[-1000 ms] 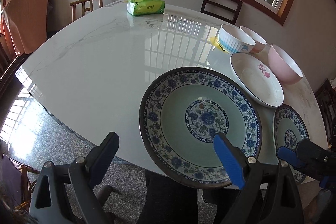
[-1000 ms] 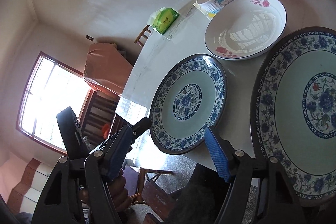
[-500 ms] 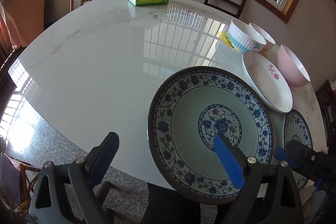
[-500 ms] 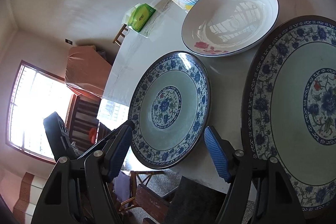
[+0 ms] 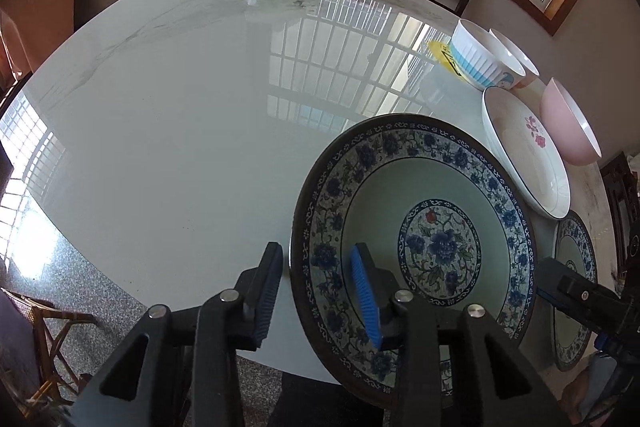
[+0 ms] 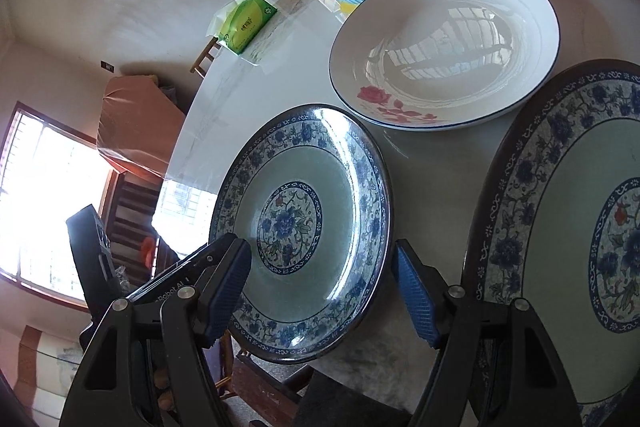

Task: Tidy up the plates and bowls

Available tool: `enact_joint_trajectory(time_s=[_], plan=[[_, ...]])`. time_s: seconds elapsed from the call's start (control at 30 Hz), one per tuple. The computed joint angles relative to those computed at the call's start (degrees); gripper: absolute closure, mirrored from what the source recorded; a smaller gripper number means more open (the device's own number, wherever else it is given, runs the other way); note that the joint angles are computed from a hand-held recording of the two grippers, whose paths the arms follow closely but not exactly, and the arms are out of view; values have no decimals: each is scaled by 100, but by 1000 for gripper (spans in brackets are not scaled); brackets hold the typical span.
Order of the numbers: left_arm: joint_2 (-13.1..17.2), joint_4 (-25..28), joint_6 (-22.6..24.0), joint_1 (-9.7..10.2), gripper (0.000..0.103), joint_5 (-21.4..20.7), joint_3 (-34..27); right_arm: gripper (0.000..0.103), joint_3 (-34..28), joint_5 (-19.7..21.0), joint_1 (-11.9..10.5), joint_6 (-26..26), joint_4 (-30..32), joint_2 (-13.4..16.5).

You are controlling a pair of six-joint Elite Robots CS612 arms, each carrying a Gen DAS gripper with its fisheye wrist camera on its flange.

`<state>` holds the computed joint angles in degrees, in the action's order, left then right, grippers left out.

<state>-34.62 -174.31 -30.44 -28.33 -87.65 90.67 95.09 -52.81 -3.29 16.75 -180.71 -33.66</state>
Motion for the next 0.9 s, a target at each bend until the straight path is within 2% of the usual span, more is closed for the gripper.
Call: enact_joint_trajectory(time_s=[0.03, 0.1, 0.17, 0.27, 0.33, 0.5, 0.83, 0.9], plan=[[-7, 31, -6, -13, 72, 83, -3, 33, -16, -36, 9, -29, 22, 1], [2, 2, -50, -14, 72, 165, -12, 42, -27, -196, 44, -89, 63, -8], [8, -37, -113, 5, 73, 166, -11, 62, -55, -405, 76, -165, 166, -18], [19, -128, -212, 50, 76, 90, -3, 81, -67, -533, 64, -162, 223, -8], [28, -154, -220, 54, 76, 112, -17, 85, -68, -581, 61, -183, 232, -4], [-1, -229, -241, 33, 77, 383, 10, 89, -36, -746, 86, -282, 106, -10], [23, -185, -499, 175, 77, 513, -29, 89, -253, -673, 204, -322, 117, 75], [37, -121, -515, 167, 78, 647, -46, 89, -306, -718, 246, -392, 140, 93]])
